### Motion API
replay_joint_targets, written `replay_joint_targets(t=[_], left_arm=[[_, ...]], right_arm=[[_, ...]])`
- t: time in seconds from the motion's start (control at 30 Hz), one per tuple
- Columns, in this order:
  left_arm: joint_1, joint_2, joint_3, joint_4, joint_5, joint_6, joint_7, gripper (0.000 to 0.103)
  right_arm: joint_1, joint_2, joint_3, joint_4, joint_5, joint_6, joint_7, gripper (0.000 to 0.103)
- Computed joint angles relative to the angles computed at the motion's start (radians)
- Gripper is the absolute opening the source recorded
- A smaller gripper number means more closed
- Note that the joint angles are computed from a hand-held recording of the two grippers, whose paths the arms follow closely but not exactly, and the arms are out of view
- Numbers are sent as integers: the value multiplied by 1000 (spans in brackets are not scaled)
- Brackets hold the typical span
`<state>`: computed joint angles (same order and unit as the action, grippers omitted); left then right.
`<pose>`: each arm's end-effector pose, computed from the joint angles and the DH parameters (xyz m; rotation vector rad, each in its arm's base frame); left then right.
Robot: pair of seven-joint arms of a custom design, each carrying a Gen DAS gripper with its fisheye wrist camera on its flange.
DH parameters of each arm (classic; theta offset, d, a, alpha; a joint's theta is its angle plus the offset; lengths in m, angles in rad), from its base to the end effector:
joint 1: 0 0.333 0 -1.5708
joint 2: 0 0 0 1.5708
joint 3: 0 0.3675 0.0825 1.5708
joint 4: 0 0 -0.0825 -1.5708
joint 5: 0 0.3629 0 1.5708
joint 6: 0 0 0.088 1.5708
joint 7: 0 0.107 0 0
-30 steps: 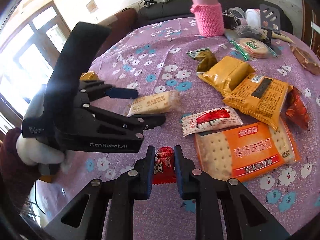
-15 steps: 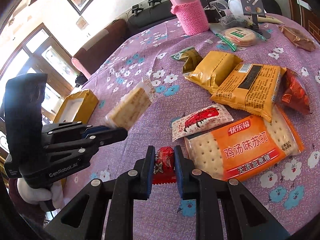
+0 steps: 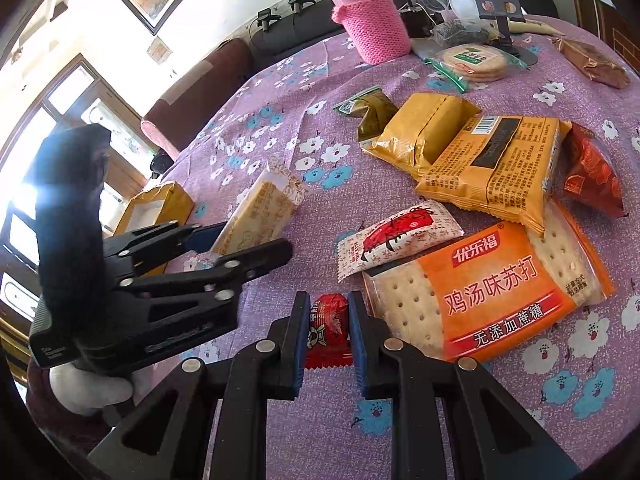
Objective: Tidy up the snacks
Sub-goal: 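Carry the cracker pack and red candy into the tray and open both tools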
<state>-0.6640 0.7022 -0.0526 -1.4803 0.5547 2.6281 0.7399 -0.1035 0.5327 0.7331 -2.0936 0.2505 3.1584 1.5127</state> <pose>0.5779 -0.5064 0.3588 -1.6307 2.1894 -0.6052 0.5572 0.3110 0.3508 -1.9060 1.4890 0.0573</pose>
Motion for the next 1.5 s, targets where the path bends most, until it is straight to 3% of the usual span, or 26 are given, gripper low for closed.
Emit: replay_joint_targets(t=[0.07, 0.13, 0.27, 0.37, 0.43, 0.53, 0.57, 0.7, 0.8, 0.9, 1.03, 1.23, 1.37, 1.5], left_arm=[[3, -8, -3, -13, -4, 12, -5, 7], [16, -39, -7, -66, -20, 67, -30, 7], [-13, -134, 44, -214, 25, 196, -152, 7], [-72, -233, 130, -358, 115, 311, -321, 7], [-168, -313, 247, -454, 261, 351, -519, 7], [-299, -432, 402, -579, 541, 350, -871, 7], [-320, -473, 424, -615, 616, 319, -964, 7], [-326, -638, 416, -780, 774, 158, -1186, 7], [-280, -722, 397, -879, 829, 109, -1295, 7], [-224, -761, 380, -939, 874, 105, -1365, 7], [-146, -758, 364, -973, 926, 154, -1429, 7], [-44, -709, 325, -969, 965, 222, -1467, 7], [13, -696, 287, -963, 1015, 250, -1527, 8], [48, -718, 225, -975, 1005, 200, -1518, 17]], right_arm=[[-5, 4, 5, -1, -2, 5, -1, 20], [-26, 14, 28, -1, -1, 12, -1, 20], [-195, 112, 218, -11, -26, 38, -23, 20], [-311, 217, 357, -26, -79, 74, -28, 20], [-346, 259, 402, -33, -113, 89, -19, 19], [-322, 241, 391, -41, -147, 129, 14, 19], [-301, 222, 375, -38, -152, 131, 32, 19], [-222, 166, 352, -9, -194, 102, 83, 19], [-155, 163, 352, 50, -232, 52, 117, 19], [-44, 159, 308, 140, -234, -5, 131, 19], [162, 175, 177, 314, -198, -126, 132, 19], [531, 239, -166, 631, -234, -340, 228, 19], [656, 307, -299, 769, -239, -437, 263, 20], [723, 311, -387, 790, -230, -428, 262, 25]])
